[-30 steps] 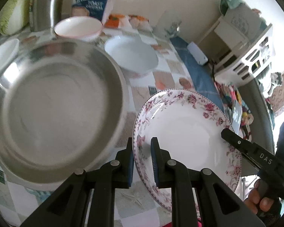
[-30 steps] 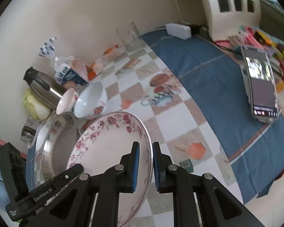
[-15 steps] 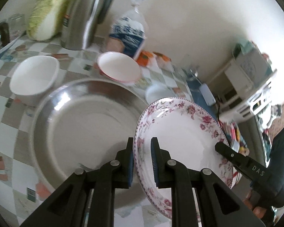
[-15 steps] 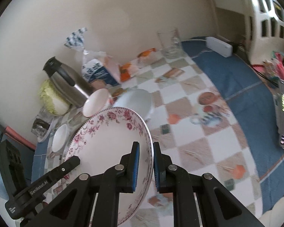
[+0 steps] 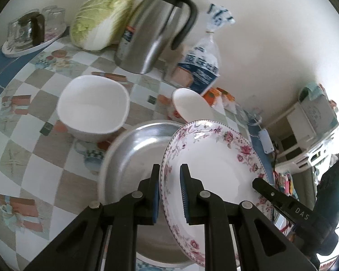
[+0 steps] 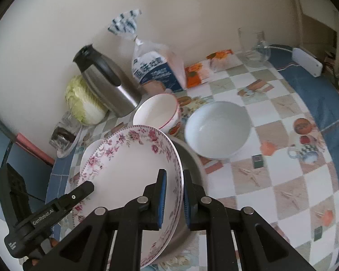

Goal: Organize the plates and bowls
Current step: 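Carry the floral plate over the steel basin, then lower the held floral plate down into the steel basin with both grippers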

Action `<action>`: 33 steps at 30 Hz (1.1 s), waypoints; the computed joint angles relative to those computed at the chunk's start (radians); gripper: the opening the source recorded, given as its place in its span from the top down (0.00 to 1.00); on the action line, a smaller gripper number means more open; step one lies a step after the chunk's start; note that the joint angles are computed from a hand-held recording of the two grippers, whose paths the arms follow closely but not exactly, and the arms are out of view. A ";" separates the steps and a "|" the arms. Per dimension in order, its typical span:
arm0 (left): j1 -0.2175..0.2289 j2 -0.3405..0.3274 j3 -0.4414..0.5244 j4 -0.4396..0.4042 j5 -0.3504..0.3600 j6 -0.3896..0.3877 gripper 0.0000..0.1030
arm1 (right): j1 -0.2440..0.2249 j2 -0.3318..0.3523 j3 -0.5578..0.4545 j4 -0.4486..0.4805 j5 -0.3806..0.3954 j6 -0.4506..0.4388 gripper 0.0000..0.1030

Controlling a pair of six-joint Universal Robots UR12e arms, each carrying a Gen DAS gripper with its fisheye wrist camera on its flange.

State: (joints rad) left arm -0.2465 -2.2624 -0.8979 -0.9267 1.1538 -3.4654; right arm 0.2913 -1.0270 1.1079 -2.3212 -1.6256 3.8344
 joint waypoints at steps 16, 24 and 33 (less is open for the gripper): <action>0.004 -0.027 0.029 -0.088 0.059 0.008 0.84 | -0.004 0.056 -0.038 0.051 0.074 -0.012 0.86; -0.008 -0.041 0.044 -0.126 0.089 0.022 0.84 | -0.010 0.057 -0.027 0.082 0.083 0.005 0.86; -0.016 -0.055 0.061 -0.156 0.101 0.043 0.84 | -0.015 0.056 -0.019 0.095 0.085 0.024 0.86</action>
State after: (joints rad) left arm -0.2624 -2.3174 -0.8370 -1.0822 1.2552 -3.4225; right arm 0.2767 -0.9706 1.0887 -2.2259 -1.5403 3.8586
